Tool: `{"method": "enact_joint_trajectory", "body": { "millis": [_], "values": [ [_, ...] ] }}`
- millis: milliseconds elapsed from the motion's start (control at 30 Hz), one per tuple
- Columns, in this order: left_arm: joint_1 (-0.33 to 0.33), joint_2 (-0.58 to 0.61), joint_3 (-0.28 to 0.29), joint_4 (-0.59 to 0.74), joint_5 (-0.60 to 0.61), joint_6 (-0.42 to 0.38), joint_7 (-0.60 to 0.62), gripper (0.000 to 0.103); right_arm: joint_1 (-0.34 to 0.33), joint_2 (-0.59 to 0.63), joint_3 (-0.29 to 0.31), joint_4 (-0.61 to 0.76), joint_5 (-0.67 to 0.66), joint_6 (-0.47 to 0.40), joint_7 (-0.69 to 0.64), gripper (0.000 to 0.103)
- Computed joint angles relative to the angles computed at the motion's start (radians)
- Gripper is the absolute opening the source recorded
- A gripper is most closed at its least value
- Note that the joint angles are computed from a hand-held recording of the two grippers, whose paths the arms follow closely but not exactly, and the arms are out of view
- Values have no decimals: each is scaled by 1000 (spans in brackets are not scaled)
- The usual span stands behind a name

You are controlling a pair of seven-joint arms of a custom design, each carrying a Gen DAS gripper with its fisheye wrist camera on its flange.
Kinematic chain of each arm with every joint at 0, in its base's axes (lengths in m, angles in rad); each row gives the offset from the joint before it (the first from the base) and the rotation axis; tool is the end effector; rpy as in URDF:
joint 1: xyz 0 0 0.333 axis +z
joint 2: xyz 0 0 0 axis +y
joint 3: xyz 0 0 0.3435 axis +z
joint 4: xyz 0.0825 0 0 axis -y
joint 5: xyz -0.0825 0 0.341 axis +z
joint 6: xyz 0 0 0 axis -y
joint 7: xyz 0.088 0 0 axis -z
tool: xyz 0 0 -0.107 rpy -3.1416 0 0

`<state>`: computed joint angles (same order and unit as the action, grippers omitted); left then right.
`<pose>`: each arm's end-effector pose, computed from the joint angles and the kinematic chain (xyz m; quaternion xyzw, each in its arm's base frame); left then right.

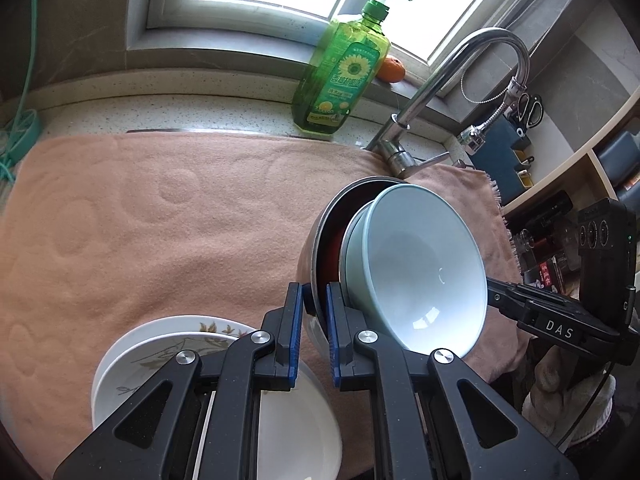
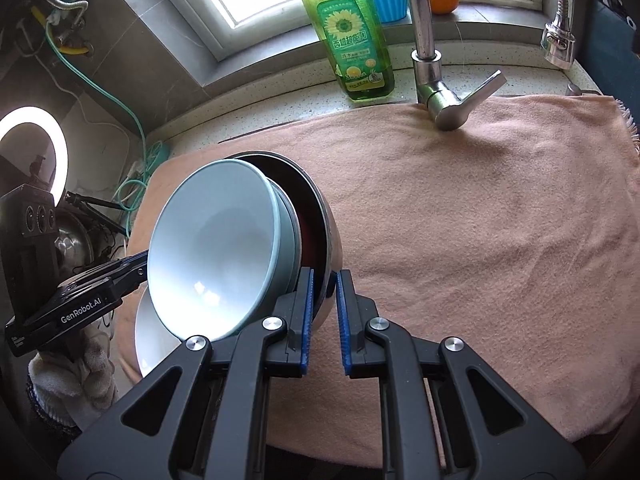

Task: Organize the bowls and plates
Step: 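Lift the nested bowl stack and carry it over the floral plate stack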

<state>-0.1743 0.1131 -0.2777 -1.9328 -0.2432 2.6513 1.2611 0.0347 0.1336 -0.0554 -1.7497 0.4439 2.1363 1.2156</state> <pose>0.5402 -0.2466 0.5460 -0.6875 0.6551 -0.3125 0.0239 0.5909 0.0083 0.5585 -0.7354 0.6369 0.0080 0.2313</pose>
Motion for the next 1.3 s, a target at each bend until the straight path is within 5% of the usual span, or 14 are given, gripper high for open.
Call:
{"method": "enact_joint_trajectory", "body": {
  "millis": [700, 1300],
  "values": [
    [-53, -245, 133, -251, -87, 18, 57, 9, 88, -120, 53, -118, 24, 14, 36, 12],
    [-106, -340, 216, -393, -104, 14, 51, 8, 135, -155, 77, -213, -7, 35, 78, 12]
  ]
}}
